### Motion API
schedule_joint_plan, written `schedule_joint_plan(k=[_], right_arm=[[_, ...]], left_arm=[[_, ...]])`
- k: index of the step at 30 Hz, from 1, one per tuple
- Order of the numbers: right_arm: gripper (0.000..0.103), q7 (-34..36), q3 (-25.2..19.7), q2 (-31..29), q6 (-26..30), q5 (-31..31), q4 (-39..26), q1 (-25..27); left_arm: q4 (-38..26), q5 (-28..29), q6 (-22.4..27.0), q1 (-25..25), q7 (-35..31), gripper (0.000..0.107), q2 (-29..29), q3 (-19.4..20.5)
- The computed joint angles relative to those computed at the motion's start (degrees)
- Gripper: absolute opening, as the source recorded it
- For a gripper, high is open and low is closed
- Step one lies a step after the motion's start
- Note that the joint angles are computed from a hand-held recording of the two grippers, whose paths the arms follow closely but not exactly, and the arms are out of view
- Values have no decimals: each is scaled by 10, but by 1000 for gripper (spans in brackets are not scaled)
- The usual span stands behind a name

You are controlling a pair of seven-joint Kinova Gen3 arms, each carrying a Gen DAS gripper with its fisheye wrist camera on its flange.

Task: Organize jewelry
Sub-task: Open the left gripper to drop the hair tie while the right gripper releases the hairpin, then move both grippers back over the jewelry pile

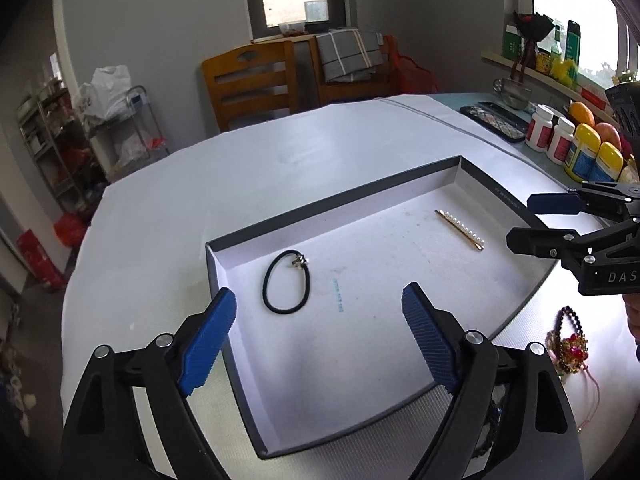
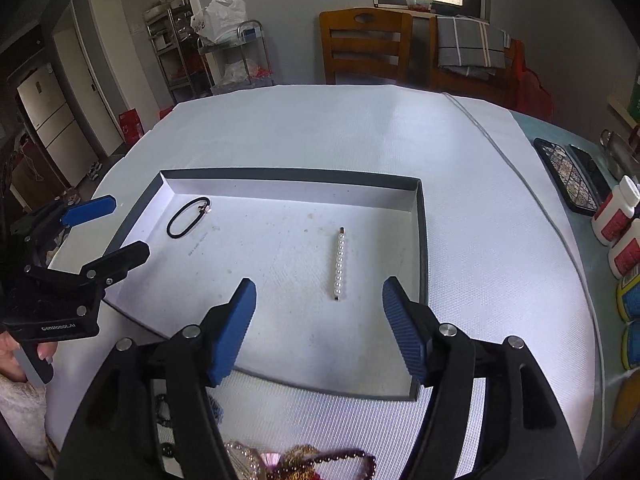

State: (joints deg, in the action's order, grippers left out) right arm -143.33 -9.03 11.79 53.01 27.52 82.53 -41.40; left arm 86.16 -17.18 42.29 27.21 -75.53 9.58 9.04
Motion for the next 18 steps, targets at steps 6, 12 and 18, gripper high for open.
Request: schedule_joint_plan(k=[6,12,18], right_arm=[[74,-38,-15,-36,-8,16,45,-9],[82,-83,-40,-66,-4,48,81,-19],[88,-101,-64,-89,0,44,111,-14]], left_arm=[[40,-8,-13,4,12,90,-39,10],[78,0,-15,-6,12,92,-77,26],[123,40,-19,-29,-10,94,-118,38]])
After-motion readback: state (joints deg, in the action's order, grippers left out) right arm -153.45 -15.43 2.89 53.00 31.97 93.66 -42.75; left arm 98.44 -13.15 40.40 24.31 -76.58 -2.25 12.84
